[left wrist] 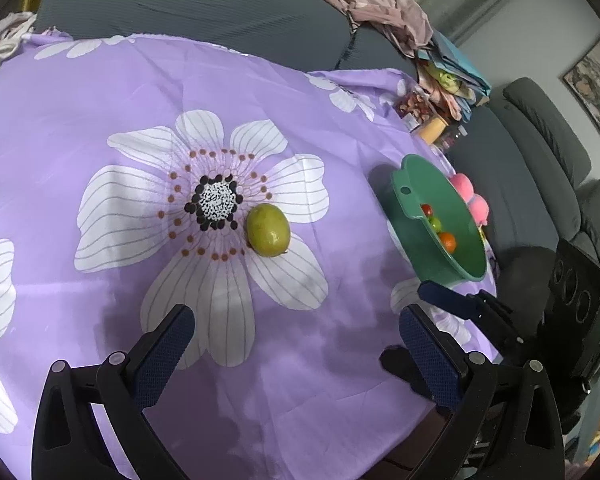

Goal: Organize fruits
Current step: 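Move the right tool back to the yellow-green fruit on the cloth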

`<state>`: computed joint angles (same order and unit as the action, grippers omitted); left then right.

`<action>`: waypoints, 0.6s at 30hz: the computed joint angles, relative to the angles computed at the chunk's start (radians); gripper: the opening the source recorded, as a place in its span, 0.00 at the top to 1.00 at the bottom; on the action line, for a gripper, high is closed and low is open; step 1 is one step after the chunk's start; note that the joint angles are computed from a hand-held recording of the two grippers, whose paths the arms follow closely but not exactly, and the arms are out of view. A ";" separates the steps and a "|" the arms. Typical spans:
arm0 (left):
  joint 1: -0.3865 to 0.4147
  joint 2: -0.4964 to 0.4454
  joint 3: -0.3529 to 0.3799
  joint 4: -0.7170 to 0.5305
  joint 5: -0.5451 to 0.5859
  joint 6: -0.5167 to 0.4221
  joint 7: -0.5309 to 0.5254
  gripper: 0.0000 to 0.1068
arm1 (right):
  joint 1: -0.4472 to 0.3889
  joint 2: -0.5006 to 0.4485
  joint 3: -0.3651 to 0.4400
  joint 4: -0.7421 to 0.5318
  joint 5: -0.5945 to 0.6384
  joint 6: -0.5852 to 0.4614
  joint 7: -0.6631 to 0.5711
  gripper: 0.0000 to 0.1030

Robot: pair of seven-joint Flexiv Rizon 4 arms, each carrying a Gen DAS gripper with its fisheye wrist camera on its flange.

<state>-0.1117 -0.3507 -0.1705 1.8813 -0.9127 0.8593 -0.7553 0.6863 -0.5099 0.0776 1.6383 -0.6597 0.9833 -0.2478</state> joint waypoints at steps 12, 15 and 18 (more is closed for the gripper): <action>0.006 -0.018 -0.001 -0.027 0.019 -0.015 -0.013 0.05 | -0.001 -0.039 0.008 -0.043 0.050 0.008 -0.061 0.14; 0.008 -0.024 -0.001 -0.031 0.029 -0.024 -0.018 0.05 | -0.002 -0.046 0.010 -0.051 0.065 0.008 -0.074 0.14; 0.008 -0.027 -0.001 -0.036 0.041 -0.028 -0.027 0.05 | -0.003 -0.050 0.009 -0.054 0.078 0.010 -0.081 0.14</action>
<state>-0.1041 -0.3778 -0.1711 1.8454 -0.8721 0.8312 -0.7826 0.6835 -0.5601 0.0869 1.5839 -0.5813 0.9937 -0.3293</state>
